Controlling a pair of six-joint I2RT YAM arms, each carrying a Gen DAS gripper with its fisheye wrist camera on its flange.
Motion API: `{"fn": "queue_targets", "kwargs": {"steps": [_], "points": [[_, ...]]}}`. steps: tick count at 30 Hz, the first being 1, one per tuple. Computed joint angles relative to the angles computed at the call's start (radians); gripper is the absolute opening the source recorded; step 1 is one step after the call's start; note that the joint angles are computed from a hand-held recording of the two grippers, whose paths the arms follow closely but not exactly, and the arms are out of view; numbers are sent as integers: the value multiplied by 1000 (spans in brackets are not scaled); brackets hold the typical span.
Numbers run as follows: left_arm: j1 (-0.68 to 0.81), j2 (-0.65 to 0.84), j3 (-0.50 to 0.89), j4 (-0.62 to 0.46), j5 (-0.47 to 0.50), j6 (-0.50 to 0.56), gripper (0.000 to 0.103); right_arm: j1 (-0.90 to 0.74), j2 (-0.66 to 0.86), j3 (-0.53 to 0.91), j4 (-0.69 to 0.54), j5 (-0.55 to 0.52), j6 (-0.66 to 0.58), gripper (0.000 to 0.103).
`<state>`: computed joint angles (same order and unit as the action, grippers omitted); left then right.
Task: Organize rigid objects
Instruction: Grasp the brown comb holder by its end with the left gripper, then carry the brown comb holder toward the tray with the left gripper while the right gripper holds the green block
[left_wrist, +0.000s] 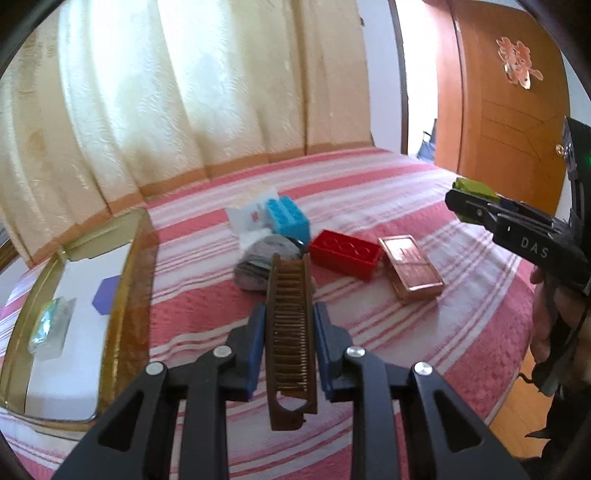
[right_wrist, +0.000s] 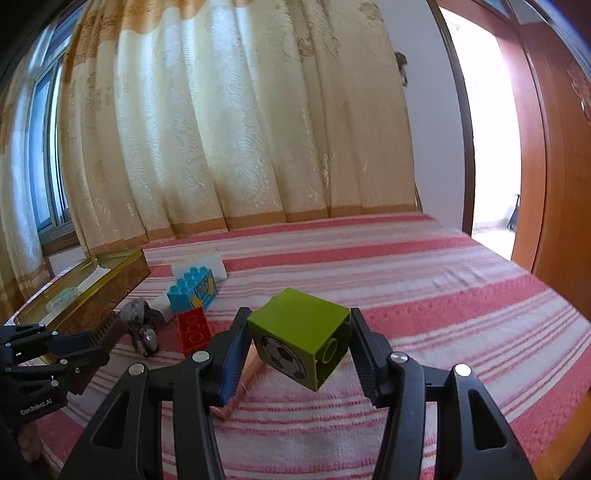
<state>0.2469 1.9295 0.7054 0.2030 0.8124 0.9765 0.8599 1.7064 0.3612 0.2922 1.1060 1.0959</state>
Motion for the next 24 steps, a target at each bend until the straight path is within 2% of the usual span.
{"fn": "queue_targets", "kwargs": {"steps": [3, 7, 10, 18, 24], "points": [[24, 9, 21, -12, 46, -20, 24, -25, -3, 6, 48, -15, -62, 54], [49, 11, 7, 49, 88, -77, 24, -54, 31, 12, 140, -51, -128, 54], [63, 12, -19, 134, 103, -134, 24, -54, 39, 17, 173, -62, -153, 54], [92, 37, -23, 265, 111, -291, 24, -19, 122, 130, 136, -50, -198, 54], [109, 48, -35, 341, 114, -357, 24, -6, 152, 172, 131, -48, -214, 54]]}}
